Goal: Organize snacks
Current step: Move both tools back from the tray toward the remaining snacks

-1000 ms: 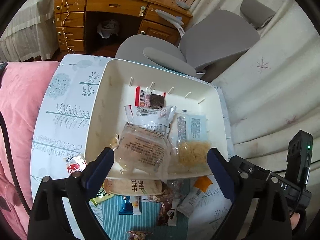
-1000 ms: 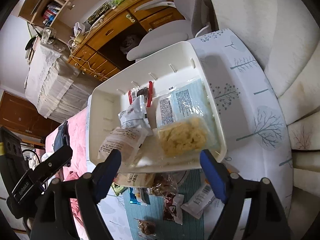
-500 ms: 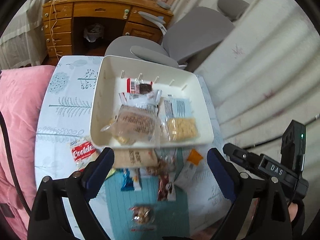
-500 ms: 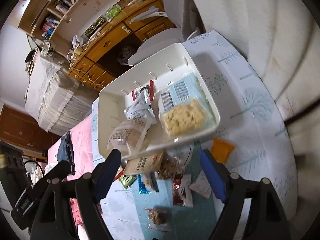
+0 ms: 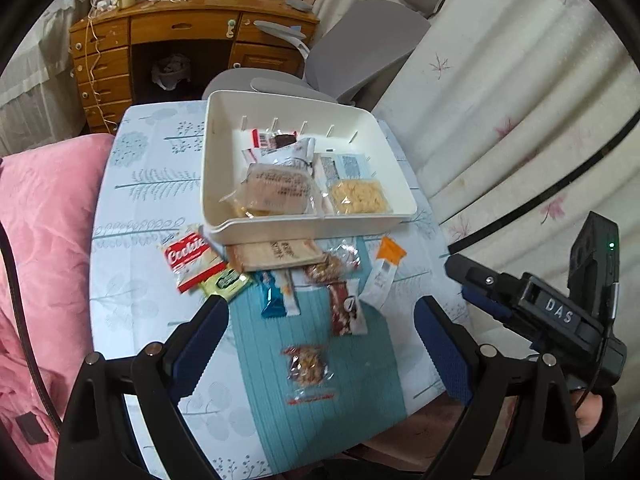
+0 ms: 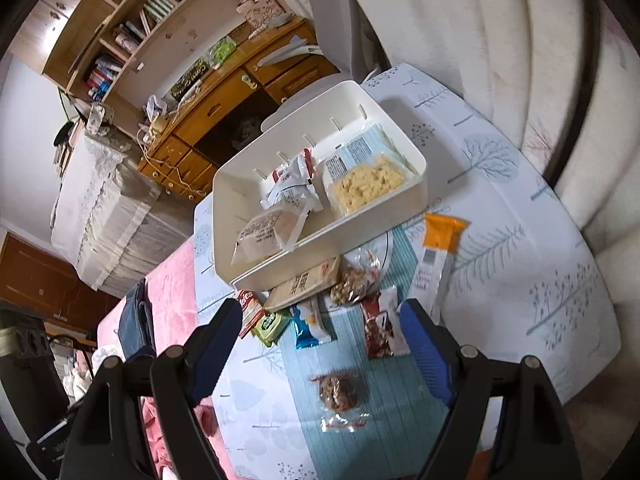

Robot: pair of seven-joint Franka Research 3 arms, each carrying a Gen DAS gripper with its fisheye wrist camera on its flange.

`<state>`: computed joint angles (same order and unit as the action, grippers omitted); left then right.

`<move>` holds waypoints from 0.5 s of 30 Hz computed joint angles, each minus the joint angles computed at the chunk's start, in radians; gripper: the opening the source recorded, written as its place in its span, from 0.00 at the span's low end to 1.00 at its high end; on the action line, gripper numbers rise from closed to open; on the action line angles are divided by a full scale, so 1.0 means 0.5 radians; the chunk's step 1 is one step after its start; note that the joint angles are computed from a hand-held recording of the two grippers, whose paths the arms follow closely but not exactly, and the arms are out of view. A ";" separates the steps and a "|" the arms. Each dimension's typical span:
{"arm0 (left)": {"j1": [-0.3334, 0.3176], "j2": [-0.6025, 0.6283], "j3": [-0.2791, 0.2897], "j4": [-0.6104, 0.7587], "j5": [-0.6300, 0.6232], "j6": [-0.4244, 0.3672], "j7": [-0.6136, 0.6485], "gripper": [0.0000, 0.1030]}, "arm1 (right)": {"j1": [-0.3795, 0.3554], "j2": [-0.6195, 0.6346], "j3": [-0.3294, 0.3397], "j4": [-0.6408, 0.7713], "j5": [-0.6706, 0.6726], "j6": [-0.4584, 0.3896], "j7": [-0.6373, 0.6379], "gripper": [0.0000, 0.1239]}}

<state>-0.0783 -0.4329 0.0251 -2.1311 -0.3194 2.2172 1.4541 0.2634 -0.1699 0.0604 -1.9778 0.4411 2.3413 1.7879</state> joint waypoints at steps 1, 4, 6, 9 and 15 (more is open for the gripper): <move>0.002 -0.031 -0.006 -0.035 0.008 0.007 0.000 0.91 | -0.001 -0.035 0.005 -0.048 -0.002 0.024 0.024 0.66; -0.006 -0.115 -0.010 -0.129 0.025 0.008 -0.003 0.90 | -0.002 -0.107 0.012 -0.151 -0.008 0.067 0.085 0.66; -0.016 -0.160 -0.015 -0.185 0.051 0.000 -0.005 0.90 | 0.002 -0.141 0.007 -0.213 0.017 0.099 0.094 0.66; -0.027 -0.183 -0.027 -0.222 0.096 -0.018 -0.028 0.90 | -0.001 -0.163 -0.005 -0.275 0.044 0.123 0.107 0.66; -0.029 -0.172 -0.123 -0.276 0.228 0.092 -0.194 0.90 | -0.002 -0.142 -0.062 -0.309 0.138 0.123 -0.061 0.66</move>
<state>-0.0928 -0.5191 -0.0362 -2.2693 -0.2052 2.2631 1.3572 0.2626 -0.2412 0.0293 -2.1322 0.5101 2.4027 1.7576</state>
